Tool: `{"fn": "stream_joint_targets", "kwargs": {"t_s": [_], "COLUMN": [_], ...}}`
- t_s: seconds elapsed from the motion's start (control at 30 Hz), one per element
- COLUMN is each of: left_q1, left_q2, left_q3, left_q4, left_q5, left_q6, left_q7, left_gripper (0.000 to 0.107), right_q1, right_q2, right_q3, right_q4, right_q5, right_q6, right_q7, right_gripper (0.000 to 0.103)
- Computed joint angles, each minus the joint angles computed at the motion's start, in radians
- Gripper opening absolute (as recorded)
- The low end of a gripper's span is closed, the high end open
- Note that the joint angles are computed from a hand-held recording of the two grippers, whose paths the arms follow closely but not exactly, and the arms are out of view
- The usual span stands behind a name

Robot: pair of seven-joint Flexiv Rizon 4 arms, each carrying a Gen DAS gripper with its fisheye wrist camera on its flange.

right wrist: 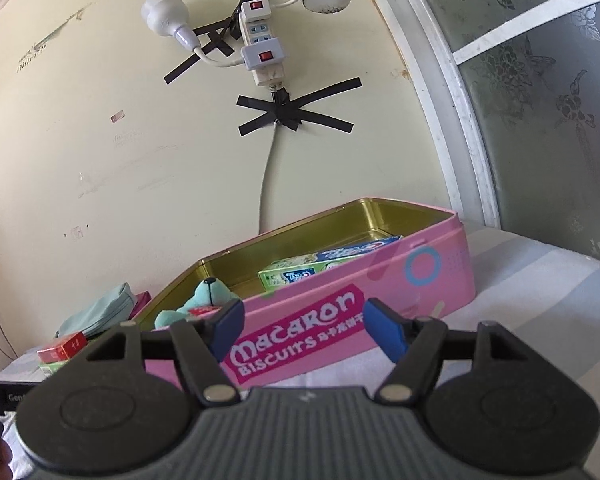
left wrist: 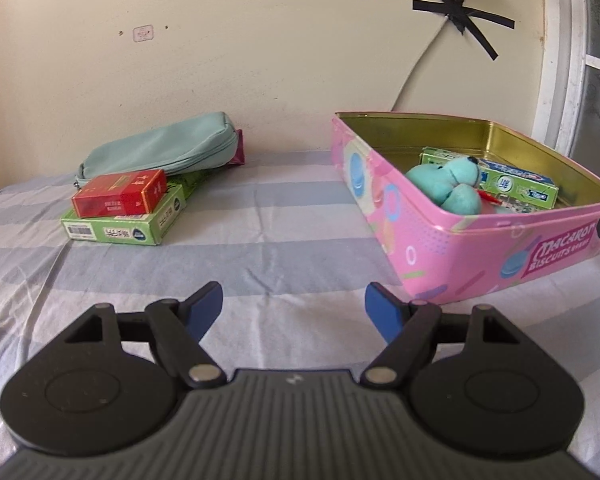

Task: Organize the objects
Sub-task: 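Move the right tool to the red cigarette pack and grasp it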

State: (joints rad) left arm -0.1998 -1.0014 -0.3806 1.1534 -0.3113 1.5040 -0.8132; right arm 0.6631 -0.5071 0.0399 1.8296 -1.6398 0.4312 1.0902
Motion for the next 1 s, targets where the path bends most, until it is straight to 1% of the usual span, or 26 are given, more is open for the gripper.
{"fn": "stream_joint_targets", "kwargs": {"t_s": [0.2,0.4,0.53,0.63,0.7,0.73,0.83,1.0], "left_q1": [-0.013,-0.003,-0.004,-0.008,-0.009,-0.010,-0.013,-0.017], "left_q2": [-0.010,-0.020,-0.027,-0.039,-0.047,-0.051,-0.067,-0.109], "left_q3": [0.068,0.086,0.115,0.146,0.163,0.172,0.202,0.266], "left_q4": [-0.025,-0.046,-0.064,-0.093,-0.112,-0.121,-0.158,-0.254], "left_q5": [-0.005,-0.003,0.000,-0.001,0.000,0.002,0.008,0.032], "left_q6": [-0.019,-0.024,-0.029,-0.048,-0.058,-0.061,-0.077,-0.108], "left_q7": [-0.051,-0.078,-0.106,-0.138,-0.158,-0.168,-0.202,-0.257], "left_gripper": [0.080,0.080,0.080,0.080,0.080,0.080,0.080,0.080], "right_q1": [0.000,0.012,0.020,0.020,0.025,0.029,0.045,0.048], "right_q2": [-0.005,-0.020,-0.039,-0.062,-0.072,-0.097,-0.135,-0.217], "right_q3": [0.001,-0.004,-0.012,-0.023,-0.030,-0.037,-0.060,-0.105], "right_q4": [-0.009,-0.035,-0.065,-0.100,-0.116,-0.155,-0.220,-0.364], "right_q5": [0.023,0.055,0.041,0.012,0.007,-0.007,-0.016,-0.034], "right_q6": [0.005,0.005,0.037,0.093,0.110,0.139,0.184,0.339], "right_q7": [-0.013,-0.075,-0.103,-0.131,-0.153,-0.206,-0.302,-0.440], "right_gripper": [0.068,0.068,0.068,0.068,0.068,0.068,0.068,0.068]}}
